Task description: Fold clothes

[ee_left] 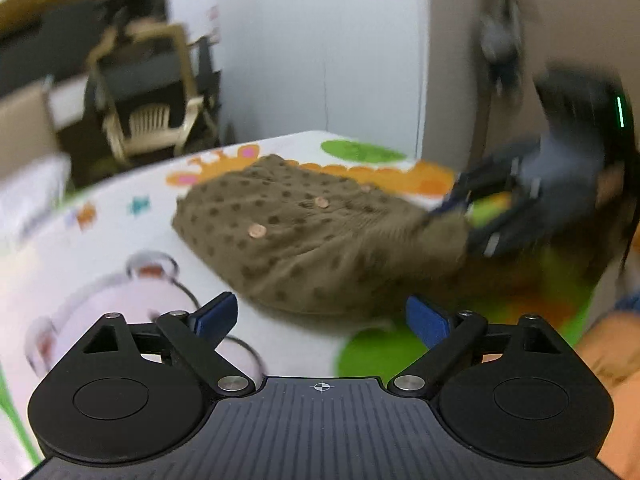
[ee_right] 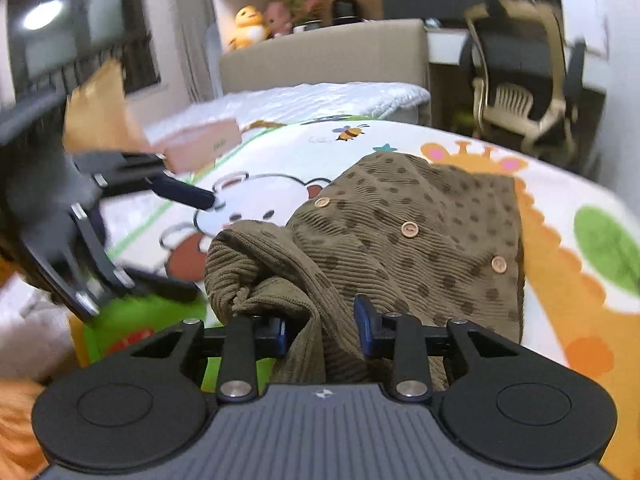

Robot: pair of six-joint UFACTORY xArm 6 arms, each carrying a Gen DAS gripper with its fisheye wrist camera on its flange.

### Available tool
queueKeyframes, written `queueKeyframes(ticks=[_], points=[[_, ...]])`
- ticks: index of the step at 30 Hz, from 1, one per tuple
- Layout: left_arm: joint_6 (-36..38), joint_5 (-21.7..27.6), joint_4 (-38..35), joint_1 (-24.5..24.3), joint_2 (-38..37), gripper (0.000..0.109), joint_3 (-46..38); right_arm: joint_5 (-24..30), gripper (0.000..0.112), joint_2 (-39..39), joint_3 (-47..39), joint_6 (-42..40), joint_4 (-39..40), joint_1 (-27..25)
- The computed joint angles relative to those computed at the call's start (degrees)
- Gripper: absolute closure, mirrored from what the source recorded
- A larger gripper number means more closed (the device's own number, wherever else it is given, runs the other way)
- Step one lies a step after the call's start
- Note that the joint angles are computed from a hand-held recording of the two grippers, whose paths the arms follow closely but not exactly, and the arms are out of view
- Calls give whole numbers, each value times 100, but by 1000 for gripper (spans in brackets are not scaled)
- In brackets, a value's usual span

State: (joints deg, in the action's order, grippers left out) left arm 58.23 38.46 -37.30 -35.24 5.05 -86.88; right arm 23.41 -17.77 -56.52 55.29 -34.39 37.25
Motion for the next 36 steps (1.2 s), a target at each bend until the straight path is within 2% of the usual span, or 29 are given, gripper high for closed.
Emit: queueKeyframes(ticks=[5, 9, 10, 11, 13, 14, 15, 18, 21, 24, 25, 26, 27, 30, 34, 36], points=[[1653, -688, 81, -288, 708, 12, -360, -138, 82, -30, 57, -195, 324, -39], [2194, -294, -403, -315, 1414, 12, -1194, 289, 81, -147, 54, 199, -167, 143], [2262, -200, -516, -311, 1496, 14, -1306, 480, 81, -233, 99, 352, -418, 240], [2283, -39, -629, -291, 1572, 24, -1425, 703, 79, -332, 156, 504, -685, 360], [2052, 421, -782, -216, 1721, 33, -1696, 1182, 60, -518, 261, 750, -1152, 632], [1862, 495, -817, -200, 1756, 33, -1747, 1437, 43, -605, 309, 848, -1357, 782], [1671, 572, -858, -180, 1795, 34, -1801, 1700, 33, -686, 355, 932, -1545, 942], [1019, 923, -1055, -54, 1949, 36, -2056, 2449, 30, -758, 435, 988, -1915, 1368], [229, 1398, -1199, 83, 2273, 36, -2610, 3257, 29, -485, 283, 983, -2486, 1718], [55, 1475, -1272, 110, 2334, 36, -2702, 3518, 29, -171, 124, 1052, -3210, 1730], [199, 1359, -1280, 77, 2212, 36, -2513, 3588, 30, -71, 77, 1071, -3449, 1724], [373, 1213, -1270, 32, 2057, 37, -2280, 3418, 40, -60, 70, 1028, -3458, 1630], [601, 986, -1235, -43, 1873, 38, -1994, 3170, 62, -74, 77, 962, -3397, 1508], [1363, 227, -1107, -318, 1360, 38, -1169, 2800, 87, -88, 41, 764, -3037, 1365], [1692, -257, -949, -548, 949, 36, -484, 2846, 93, -285, 73, 613, -2850, 1558], [1604, -225, -1005, -571, 810, 42, -311, 2965, 93, -446, 69, 474, -2754, 1734]])
